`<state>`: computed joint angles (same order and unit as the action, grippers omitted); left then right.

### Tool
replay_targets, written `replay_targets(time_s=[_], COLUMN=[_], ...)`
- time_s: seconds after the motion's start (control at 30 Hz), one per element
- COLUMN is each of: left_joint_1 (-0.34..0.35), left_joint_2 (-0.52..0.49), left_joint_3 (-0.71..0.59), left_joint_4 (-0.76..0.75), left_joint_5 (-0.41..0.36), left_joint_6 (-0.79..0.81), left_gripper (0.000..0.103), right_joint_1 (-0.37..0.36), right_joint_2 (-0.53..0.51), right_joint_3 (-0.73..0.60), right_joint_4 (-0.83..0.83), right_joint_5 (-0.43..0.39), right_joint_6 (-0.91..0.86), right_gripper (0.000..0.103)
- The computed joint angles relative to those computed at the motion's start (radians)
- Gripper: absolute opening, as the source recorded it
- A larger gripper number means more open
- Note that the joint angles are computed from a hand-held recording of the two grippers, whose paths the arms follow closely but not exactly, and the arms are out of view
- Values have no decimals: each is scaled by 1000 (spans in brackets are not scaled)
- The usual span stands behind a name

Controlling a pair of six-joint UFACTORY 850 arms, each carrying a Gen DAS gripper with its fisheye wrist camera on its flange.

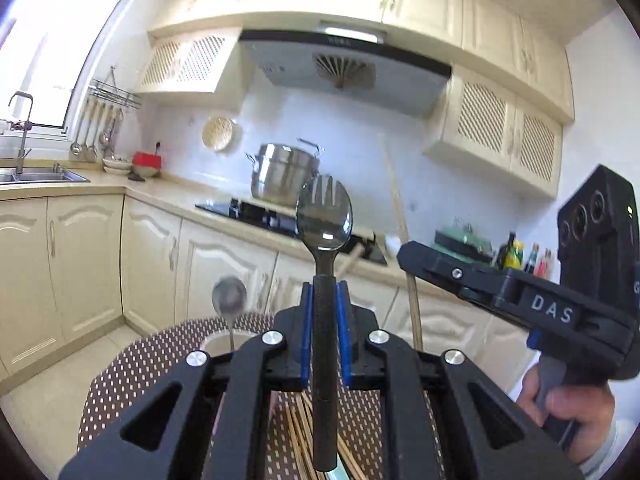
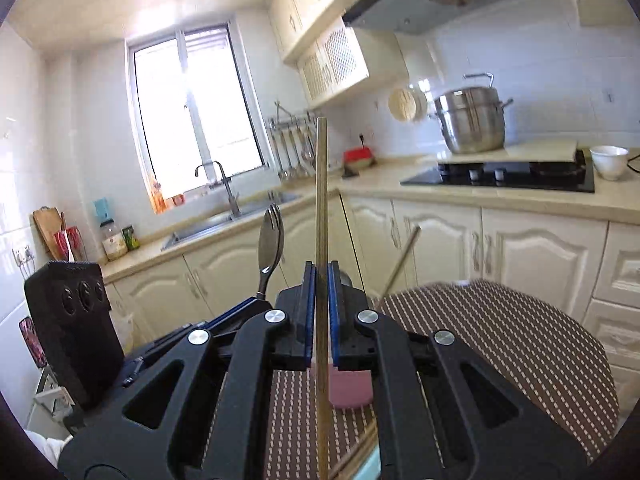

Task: Organize utensils
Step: 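Lift the black spork and chopstick with both tools and drop them into the pink cup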

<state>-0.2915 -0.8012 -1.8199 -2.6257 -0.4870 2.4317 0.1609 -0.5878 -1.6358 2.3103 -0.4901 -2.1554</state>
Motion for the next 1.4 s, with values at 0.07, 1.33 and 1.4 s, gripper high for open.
replay_targets(time_s=[0.07, 1.33, 1.4], left_joint_1=[3, 25, 28], left_joint_2=[-35, -212, -196], left_joint_3=[-46, -237, -214], left_joint_4=[-57, -162, -153], left_joint_5=[-23, 151, 157], left_joint_6=[38, 74, 45], left_gripper=[11, 12, 16], right_joint_1=[8, 38, 39], right_joint_2=[-36, -261, -245], right_joint_3=[-51, -290, -264], right_joint_4=[41, 216, 232], right_joint_5=[-12, 30, 32], right_joint_6=[-38, -225, -244], right_gripper=[6, 7, 7])
